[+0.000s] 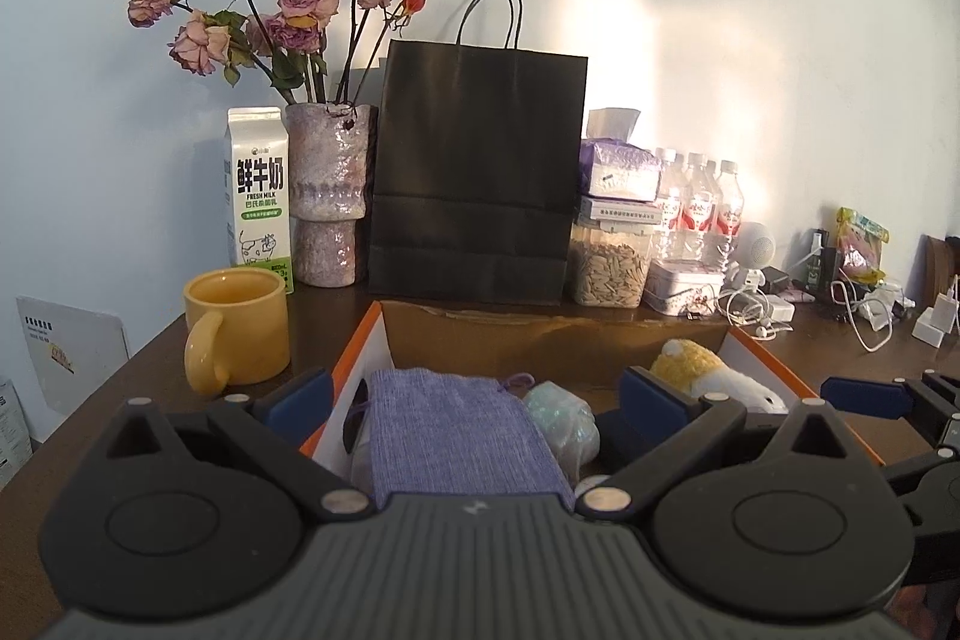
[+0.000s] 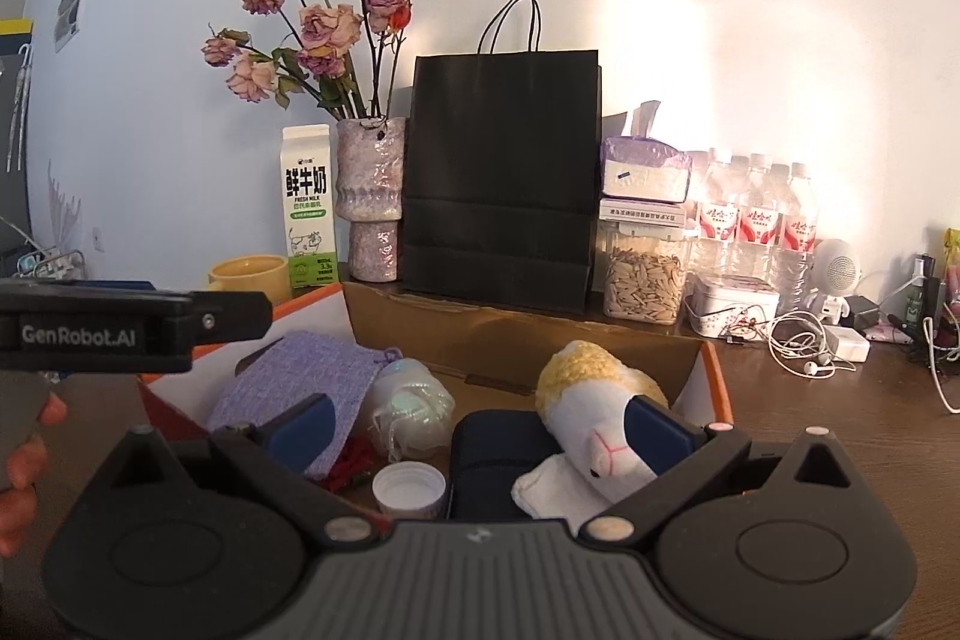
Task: Organize objects
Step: 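Withdraw both tools from the box toward the remaining caps and cable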
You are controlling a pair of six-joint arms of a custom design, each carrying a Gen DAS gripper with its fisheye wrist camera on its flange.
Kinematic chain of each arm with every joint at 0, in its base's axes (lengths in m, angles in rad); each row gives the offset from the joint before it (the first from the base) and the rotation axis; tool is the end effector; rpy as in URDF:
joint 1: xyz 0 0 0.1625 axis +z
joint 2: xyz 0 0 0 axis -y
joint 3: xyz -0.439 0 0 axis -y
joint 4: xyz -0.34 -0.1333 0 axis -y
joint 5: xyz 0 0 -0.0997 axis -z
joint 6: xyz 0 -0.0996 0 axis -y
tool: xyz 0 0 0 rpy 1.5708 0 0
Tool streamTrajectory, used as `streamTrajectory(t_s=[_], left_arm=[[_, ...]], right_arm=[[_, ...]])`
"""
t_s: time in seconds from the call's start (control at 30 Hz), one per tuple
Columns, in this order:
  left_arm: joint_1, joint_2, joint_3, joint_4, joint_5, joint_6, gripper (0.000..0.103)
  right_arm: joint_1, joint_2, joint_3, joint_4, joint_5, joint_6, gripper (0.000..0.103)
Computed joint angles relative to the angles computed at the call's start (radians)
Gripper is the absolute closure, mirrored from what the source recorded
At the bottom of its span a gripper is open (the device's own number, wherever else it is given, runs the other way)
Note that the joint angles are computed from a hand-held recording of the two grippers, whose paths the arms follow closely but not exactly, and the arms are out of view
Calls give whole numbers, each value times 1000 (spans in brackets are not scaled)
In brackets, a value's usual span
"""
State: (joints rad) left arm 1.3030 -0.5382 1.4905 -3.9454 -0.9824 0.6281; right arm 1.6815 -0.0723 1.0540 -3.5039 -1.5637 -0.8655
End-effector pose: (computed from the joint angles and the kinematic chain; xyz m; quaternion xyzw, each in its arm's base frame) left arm 0.0044 -0.6968 0.1969 0.1434 0.7355 -0.5752 0.3281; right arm 0.2178 -0.7462 -0.0651 0.4183 -0.7844 0.4269 0.1658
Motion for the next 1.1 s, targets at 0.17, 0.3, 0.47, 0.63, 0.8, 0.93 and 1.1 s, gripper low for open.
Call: streamTrajectory(t_s=[0.17,0.3,0.47,0.63,0.8,0.93,1.1], left_arm=[[-16,-21,67,-17,36,-3,0],[-28,-38,118,-18,64,-14,0],[-39,-58,184,-15,95,-38,0],[-41,-73,240,1,123,-69,0],[-37,-87,291,36,141,-109,0],[-34,-98,327,66,154,-156,0],[-36,-113,367,87,140,-180,0]], right_arm=[[-14,-47,102,-52,-6,-13,0],[-26,-81,174,-85,-19,-25,0],[-44,-119,255,-113,-39,-47,0],[-62,-142,304,-111,-82,-76,0],[-76,-161,328,-85,-125,-93,0],[-81,-160,323,-63,-164,-102,1],[-81,-150,276,27,-184,-75,32]])
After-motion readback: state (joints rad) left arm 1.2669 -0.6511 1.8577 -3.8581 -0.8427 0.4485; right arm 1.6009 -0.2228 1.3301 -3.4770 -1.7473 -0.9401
